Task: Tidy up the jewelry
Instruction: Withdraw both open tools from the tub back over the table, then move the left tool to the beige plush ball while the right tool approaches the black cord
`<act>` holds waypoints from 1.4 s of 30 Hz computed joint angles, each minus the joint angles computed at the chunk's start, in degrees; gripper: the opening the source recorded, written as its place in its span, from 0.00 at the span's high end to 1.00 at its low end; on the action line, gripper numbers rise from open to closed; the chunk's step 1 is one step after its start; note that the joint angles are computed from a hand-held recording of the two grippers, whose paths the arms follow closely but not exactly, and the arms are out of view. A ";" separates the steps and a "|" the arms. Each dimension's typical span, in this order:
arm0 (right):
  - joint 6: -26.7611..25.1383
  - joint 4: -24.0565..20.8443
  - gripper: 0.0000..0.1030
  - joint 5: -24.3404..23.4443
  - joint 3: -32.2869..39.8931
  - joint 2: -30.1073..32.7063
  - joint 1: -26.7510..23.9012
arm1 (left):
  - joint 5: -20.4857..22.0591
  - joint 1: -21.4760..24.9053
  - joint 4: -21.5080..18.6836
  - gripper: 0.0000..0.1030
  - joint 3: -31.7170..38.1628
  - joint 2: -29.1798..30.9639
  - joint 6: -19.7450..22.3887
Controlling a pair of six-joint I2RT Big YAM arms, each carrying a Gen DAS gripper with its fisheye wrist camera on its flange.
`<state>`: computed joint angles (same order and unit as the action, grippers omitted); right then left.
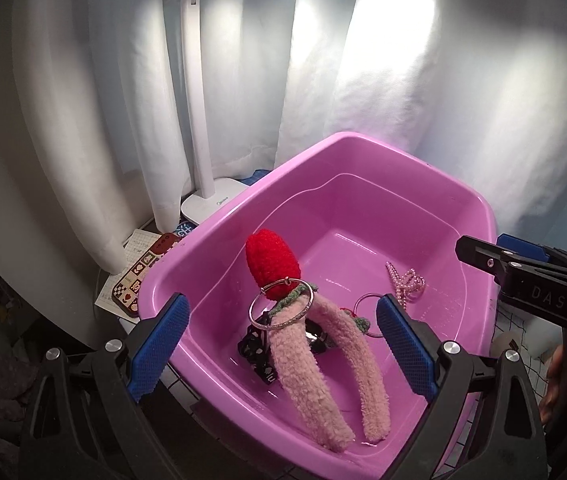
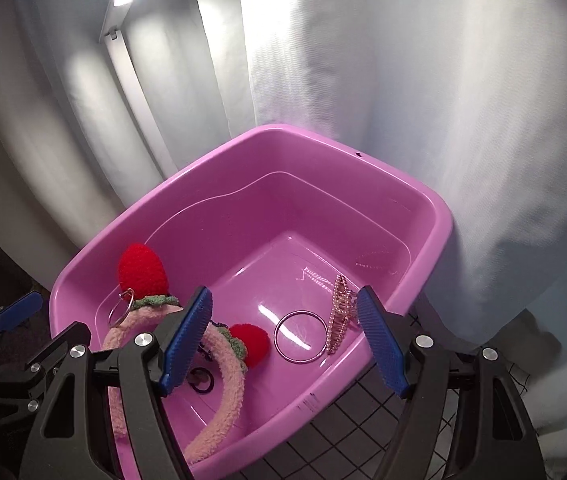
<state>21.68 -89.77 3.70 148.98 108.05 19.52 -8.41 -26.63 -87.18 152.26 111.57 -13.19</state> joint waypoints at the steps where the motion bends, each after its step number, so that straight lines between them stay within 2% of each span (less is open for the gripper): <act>1: 0.37 2.01 0.31 0.63 -4.48 -3.19 -0.15 | -0.06 -0.42 1.05 0.10 -1.34 -1.03 0.26; 6: 1.85 7.24 0.31 5.81 -21.55 -17.30 -1.51 | 1.36 -2.74 4.85 0.09 -6.03 -5.13 0.37; 10: 3.66 7.76 0.28 10.11 -34.65 -27.89 -4.01 | 2.62 -5.26 6.70 0.09 -8.62 -7.25 -0.74; 14: 6.50 8.35 0.28 7.96 -49.83 -37.47 -8.24 | 2.22 -8.49 8.00 0.09 -11.81 -9.16 -2.76; 19: 7.01 11.15 0.28 1.48 -64.82 -46.41 -12.02 | -2.49 -14.18 8.87 0.09 -16.98 -11.68 -6.36; 22: 5.59 12.70 0.28 -1.29 -70.55 -49.07 -13.27 | -5.22 -17.75 8.30 0.09 -19.14 -12.34 -8.79; 26: 7.12 15.07 0.28 -3.39 -76.55 -50.33 -13.61 | -6.81 -21.33 7.50 0.09 -20.52 -11.69 -12.16; 29: 8.52 16.68 0.28 -2.18 -79.65 -50.66 -12.76 | -6.63 -22.73 8.56 0.09 -21.08 -10.65 -13.67; 32: 11.96 17.77 0.28 -1.92 -81.64 -51.21 -12.23 | -5.44 -23.13 8.15 0.09 -19.28 -7.99 -12.50; 36: 16.81 19.33 0.28 -0.76 -83.46 -52.37 -11.15 | -1.93 -22.72 6.76 0.09 -14.44 -2.71 -8.29; 40: 23.31 20.06 0.28 4.19 -83.10 -50.81 -8.35 | 0.73 -21.87 6.93 0.09 -9.11 2.93 -3.41; 42: 28.51 20.31 0.28 7.24 -82.76 -49.83 -6.45 | 2.50 -21.22 5.07 0.09 -3.99 7.00 -0.91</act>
